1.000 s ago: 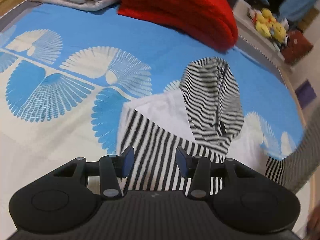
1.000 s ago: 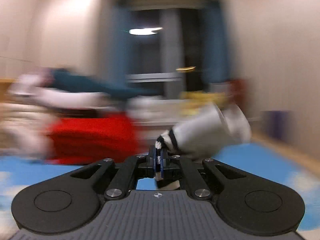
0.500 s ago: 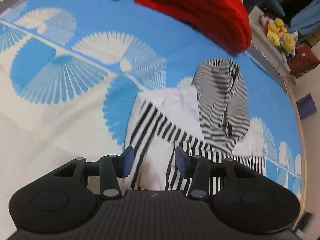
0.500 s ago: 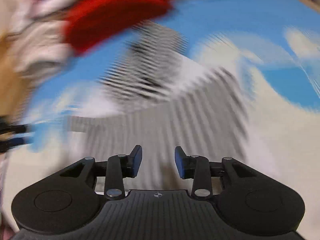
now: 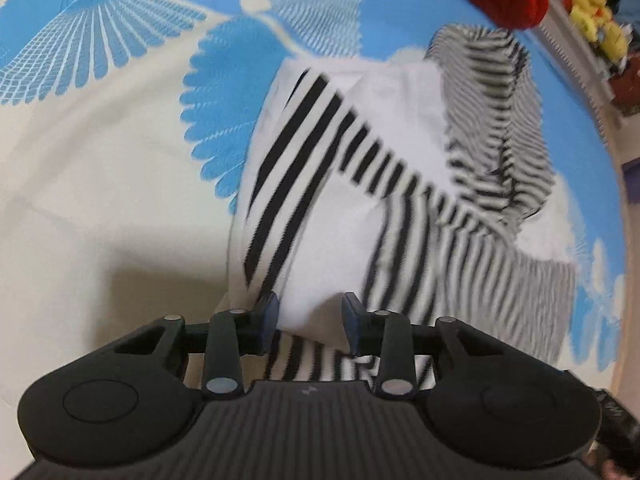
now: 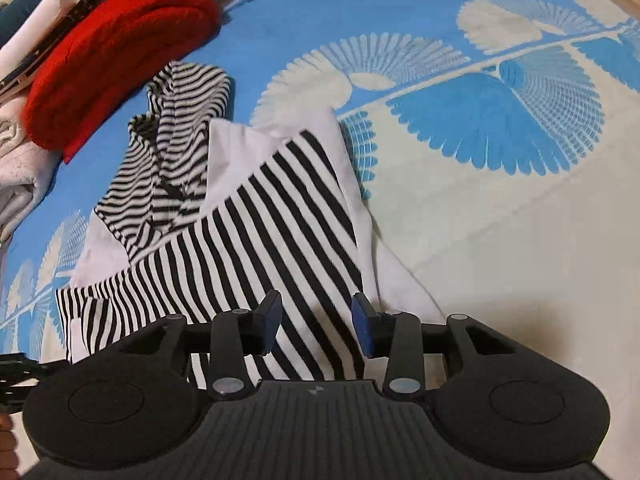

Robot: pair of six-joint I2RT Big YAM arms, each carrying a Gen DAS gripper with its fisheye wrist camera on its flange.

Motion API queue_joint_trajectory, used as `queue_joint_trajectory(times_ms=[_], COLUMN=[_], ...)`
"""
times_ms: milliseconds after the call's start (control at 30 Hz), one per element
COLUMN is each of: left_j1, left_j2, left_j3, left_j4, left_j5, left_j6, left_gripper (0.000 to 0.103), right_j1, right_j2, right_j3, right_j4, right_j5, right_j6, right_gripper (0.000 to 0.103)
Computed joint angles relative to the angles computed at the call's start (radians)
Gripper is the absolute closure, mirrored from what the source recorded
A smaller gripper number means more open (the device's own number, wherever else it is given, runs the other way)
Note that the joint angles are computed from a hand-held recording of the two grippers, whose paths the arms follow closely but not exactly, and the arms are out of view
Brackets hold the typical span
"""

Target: Fold small clothes

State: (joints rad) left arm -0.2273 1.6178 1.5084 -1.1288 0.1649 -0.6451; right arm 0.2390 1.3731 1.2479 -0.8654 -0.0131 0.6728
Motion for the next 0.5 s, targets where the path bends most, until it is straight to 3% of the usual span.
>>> queue_joint_trajectory(times_ms=[100, 300, 333, 367, 400, 500], left_j1=[-0.004, -0.026, -0.029, -0.033, -0.036, -0.058], left_j2=[-0.002, 0.008, 0.008, 0.008, 0.008, -0.023], left_j3=[-0.012, 0.005, 0.005, 0.008, 0.009, 0.013], left_j4=[0.029, 0.017, 0.015, 0.011, 0.007, 0.013], left_j5=[-0.014, -0.068, -0.079, -0.090, -0.107, -0.190], left_j6=[0.005, 0.052, 0.067, 0.081, 0.097, 0.162], left_gripper=[0.065, 0.070, 0.076, 0.092, 0.099, 0.101], right_j1=[0.000, 0.004, 0.003, 0.004, 0.005, 0.010], right_j2=[0.028, 0.053, 0.055, 0.056, 0.057, 0.058], right_j3=[0.022, 0.028, 0.027, 0.026, 0.026, 0.028], right_j4=[-0.011, -0.025, -0.025, -0.026, -0.027, -0.031], right_j5=[-0.028, -0.042, -0.046, -0.049, -0.050, -0.042], right_j6=[-0.005, -0.010, -0.006, -0.001, 0.001, 0.002], right_gripper=[0.062, 0.062, 0.062, 0.062, 0.062, 0.062])
